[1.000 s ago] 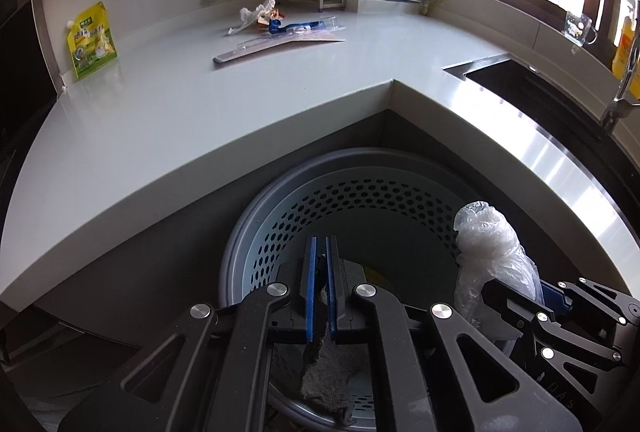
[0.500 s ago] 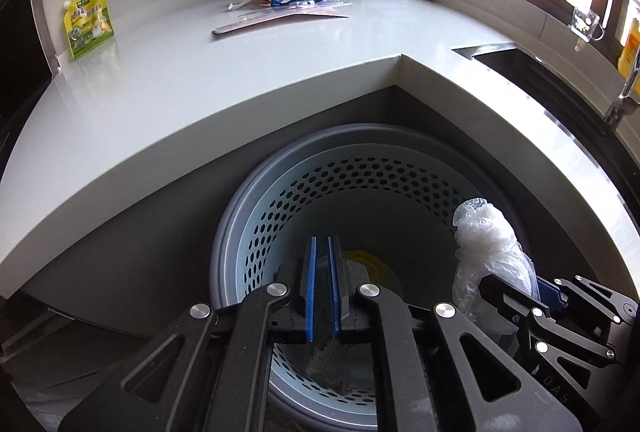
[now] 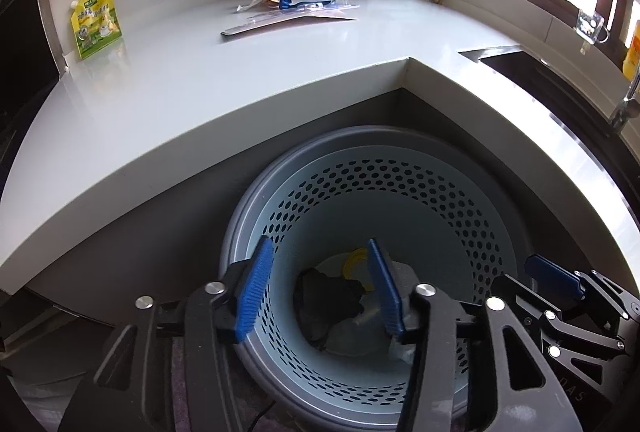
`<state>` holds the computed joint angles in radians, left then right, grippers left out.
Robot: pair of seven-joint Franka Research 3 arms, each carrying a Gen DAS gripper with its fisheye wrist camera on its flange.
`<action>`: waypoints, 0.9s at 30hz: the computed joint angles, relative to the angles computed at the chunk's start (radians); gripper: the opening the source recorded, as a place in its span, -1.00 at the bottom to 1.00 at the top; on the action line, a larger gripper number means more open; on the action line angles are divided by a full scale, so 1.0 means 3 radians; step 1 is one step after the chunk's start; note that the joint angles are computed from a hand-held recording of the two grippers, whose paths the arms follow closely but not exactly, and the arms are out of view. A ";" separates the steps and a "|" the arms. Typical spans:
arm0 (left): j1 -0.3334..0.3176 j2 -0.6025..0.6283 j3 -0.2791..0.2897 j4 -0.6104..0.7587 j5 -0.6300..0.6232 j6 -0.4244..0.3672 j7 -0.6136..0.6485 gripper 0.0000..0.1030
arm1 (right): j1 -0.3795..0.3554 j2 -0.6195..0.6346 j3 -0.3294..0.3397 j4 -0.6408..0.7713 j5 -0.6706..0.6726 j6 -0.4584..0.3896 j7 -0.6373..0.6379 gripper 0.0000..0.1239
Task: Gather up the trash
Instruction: 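Lift both open tools away from the bin toward the counter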
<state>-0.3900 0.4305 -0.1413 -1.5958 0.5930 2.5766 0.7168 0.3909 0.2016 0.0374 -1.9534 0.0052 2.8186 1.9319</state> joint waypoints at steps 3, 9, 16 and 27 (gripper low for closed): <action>-0.0020 -0.0021 0.0026 -0.0024 0.0062 0.0011 -0.0059 0.19 | -0.0014 0.0003 0.0014 0.0000 0.0046 0.0007 -0.0031 -0.18; -0.0040 -0.0020 0.0043 -0.0015 0.0133 -0.0037 -0.0109 0.24 | -0.0008 -0.0009 0.0008 -0.0026 0.0062 0.0052 -0.0054 -0.09; -0.0056 -0.0095 0.0094 -0.0101 0.0346 0.0031 -0.0315 0.45 | -0.0003 -0.0061 -0.0003 -0.0094 0.0035 0.0197 -0.0053 0.02; -0.0024 -0.0267 0.0122 -0.0230 0.0676 0.0104 -0.0618 0.72 | -0.0036 -0.0123 0.0023 -0.0119 0.0108 0.0350 -0.0151 0.12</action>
